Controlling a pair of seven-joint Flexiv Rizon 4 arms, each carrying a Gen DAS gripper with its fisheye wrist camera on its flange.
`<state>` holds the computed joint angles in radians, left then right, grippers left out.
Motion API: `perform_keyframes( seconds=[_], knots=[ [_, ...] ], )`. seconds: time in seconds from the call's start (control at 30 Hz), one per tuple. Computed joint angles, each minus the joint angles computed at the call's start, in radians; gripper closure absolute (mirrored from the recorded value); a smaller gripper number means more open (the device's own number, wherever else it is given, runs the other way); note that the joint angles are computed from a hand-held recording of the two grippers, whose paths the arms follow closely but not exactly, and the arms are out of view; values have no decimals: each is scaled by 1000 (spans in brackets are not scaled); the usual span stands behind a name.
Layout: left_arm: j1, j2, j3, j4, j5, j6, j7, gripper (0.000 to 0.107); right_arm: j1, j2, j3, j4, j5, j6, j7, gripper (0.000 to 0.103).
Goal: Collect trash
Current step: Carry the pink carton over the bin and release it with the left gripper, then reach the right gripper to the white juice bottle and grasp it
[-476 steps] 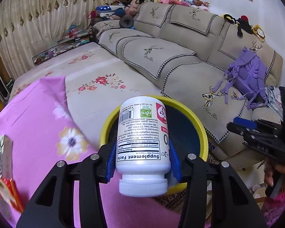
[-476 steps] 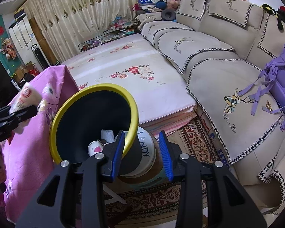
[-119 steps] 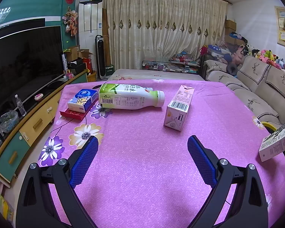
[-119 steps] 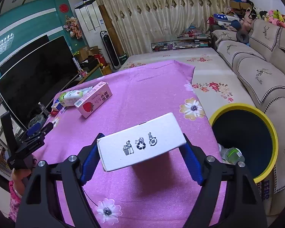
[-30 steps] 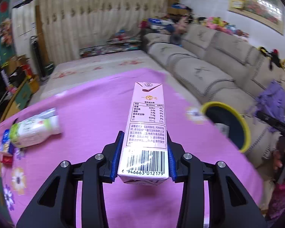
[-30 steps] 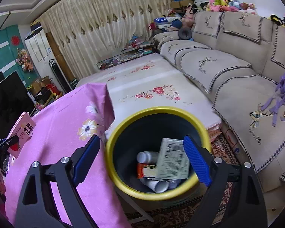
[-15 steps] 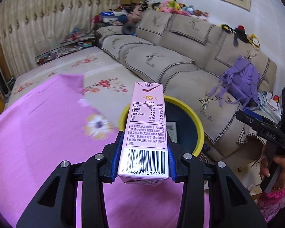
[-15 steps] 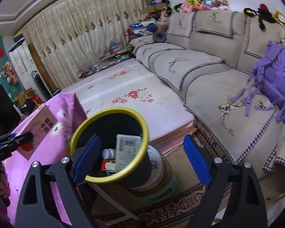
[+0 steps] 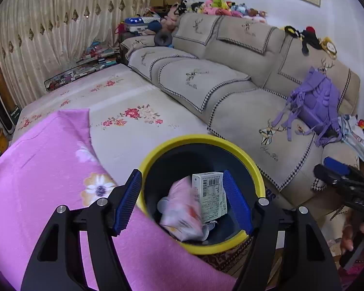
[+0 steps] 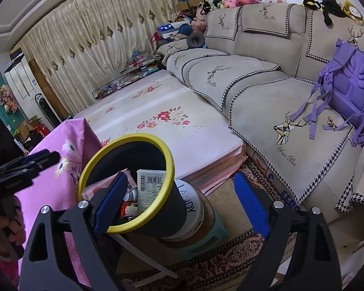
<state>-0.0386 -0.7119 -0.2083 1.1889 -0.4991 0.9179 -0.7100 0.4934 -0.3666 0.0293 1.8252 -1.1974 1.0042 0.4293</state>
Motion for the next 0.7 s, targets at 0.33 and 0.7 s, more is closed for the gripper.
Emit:
perform_keyframes(
  seconds=[0.33,0.7],
  knots=[
    [175,212,-88,344,-288,276,272,21,36,-65,-1,-94,56,6,-109,18],
    [285,283,-59,503,-687,547,587,18,133,-217,-29,-339,210,11,-373,18]
  ],
)
